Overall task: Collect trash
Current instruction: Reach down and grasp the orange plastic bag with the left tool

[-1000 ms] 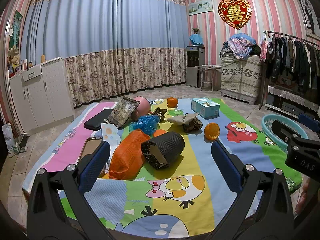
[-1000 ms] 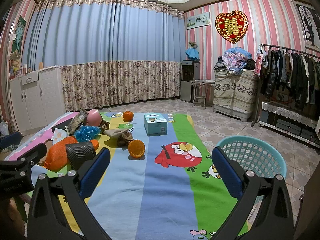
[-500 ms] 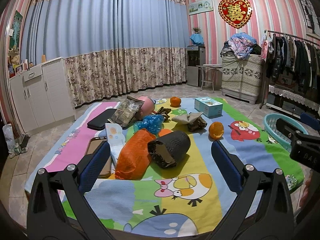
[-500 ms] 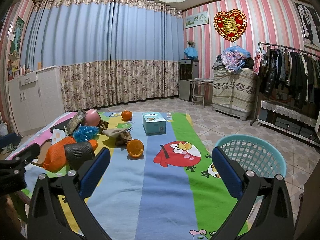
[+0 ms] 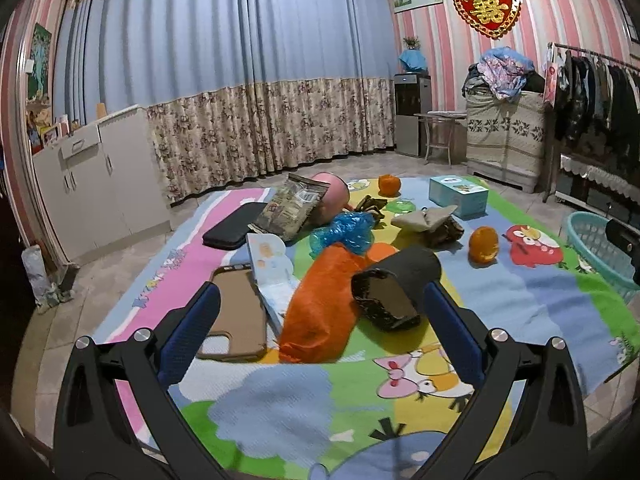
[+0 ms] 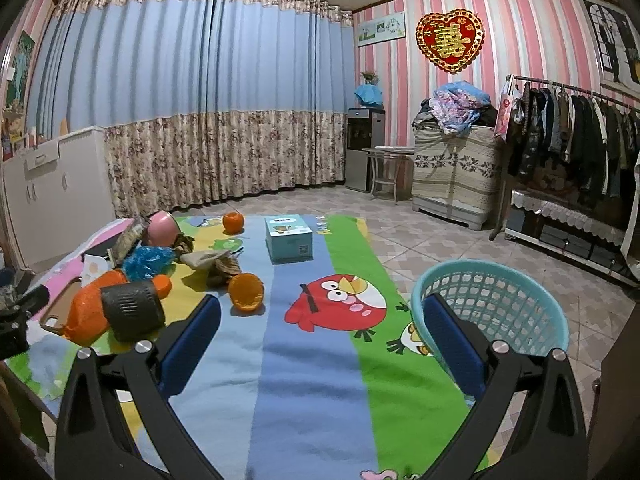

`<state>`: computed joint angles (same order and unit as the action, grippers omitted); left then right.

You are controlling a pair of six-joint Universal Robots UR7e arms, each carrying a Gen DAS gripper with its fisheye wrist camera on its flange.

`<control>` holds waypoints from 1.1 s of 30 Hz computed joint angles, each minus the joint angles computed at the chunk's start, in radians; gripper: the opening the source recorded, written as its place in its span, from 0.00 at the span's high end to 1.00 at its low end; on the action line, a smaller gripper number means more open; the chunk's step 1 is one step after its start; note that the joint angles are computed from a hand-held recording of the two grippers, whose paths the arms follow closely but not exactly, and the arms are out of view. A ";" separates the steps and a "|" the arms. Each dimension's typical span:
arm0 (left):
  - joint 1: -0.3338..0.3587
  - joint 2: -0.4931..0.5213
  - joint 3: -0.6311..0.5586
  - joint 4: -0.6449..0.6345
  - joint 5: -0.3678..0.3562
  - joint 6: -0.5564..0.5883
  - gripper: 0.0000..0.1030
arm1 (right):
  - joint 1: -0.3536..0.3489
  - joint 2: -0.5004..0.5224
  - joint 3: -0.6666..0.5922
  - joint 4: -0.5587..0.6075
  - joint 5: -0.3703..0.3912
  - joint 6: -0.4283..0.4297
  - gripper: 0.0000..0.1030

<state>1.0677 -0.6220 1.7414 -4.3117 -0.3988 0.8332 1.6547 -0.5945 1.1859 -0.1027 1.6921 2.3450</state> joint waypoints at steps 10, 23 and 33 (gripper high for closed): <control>0.029 -0.001 -0.012 0.053 -0.035 -0.027 0.05 | 0.009 0.071 -0.140 0.124 0.079 0.048 0.04; 0.064 -0.028 0.009 0.105 -0.020 -0.078 0.05 | 0.049 0.101 -0.154 0.080 0.135 -0.035 0.04; 0.125 -0.069 0.048 0.317 -0.030 -0.247 0.05 | 0.065 0.261 -0.380 0.197 0.218 -0.057 0.04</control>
<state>1.1931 -0.6907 1.7892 -3.9946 -0.4283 0.5857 1.7193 -0.3337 0.8057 0.0944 1.9103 2.2883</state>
